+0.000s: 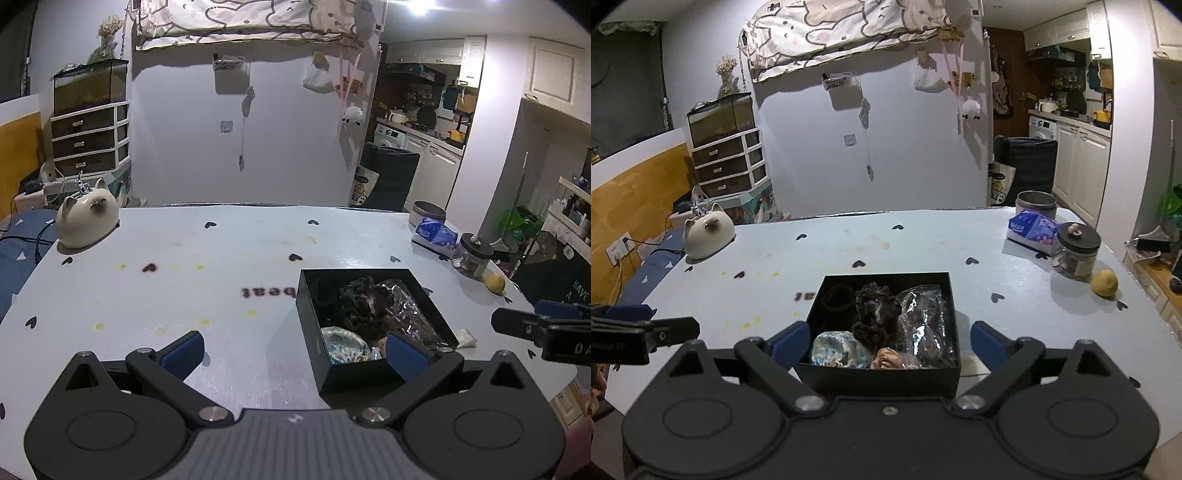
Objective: Organize soft objects
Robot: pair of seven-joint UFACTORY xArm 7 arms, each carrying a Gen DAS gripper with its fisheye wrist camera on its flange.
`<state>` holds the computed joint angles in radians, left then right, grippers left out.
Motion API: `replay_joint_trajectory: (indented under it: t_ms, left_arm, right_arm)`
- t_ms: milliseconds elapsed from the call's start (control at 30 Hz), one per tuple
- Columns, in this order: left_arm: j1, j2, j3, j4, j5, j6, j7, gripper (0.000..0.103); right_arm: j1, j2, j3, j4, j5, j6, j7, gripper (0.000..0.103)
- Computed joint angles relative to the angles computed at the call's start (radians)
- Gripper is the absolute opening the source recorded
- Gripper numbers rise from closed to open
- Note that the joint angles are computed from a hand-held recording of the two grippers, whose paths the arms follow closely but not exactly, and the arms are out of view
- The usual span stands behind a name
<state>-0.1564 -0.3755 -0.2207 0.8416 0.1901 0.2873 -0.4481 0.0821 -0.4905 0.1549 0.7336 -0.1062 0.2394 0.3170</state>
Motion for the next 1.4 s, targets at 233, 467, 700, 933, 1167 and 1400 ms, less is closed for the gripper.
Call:
replay_joint_trajectory:
  t_ms: [233,467,700,933,1167,1400]
  left_arm:
    - [-0.017,-0.051,0.006,-0.050,-0.021,-0.012,0.013,0.103]
    - [-0.008,-0.089,-0.011,-0.081,-0.021,-0.013,0.003,0.103]
    - [-0.004,-0.108,-0.016,-0.093,-0.021,-0.014,0.005,0.103]
    - [0.000,-0.119,-0.015,-0.099,-0.024,-0.009,0.006,0.103]
    - [0.000,-0.125,-0.013,-0.105,-0.030,-0.010,0.007,0.103]
    - [0.001,-0.127,-0.013,-0.107,-0.032,-0.011,0.011,0.103]
  right_arm:
    - [-0.030,-0.070,0.031,-0.050,-0.024,0.002,0.037,0.103]
    - [-0.050,-0.120,0.053,-0.082,-0.047,0.015,0.071,0.103]
    - [-0.049,-0.151,0.060,-0.100,-0.053,0.020,0.087,0.103]
    - [-0.048,-0.156,0.061,-0.101,-0.057,0.023,0.092,0.103]
    - [-0.052,-0.172,0.069,-0.107,-0.062,0.031,0.105,0.103]
    - [-0.049,-0.174,0.068,-0.107,-0.064,0.033,0.107,0.103]
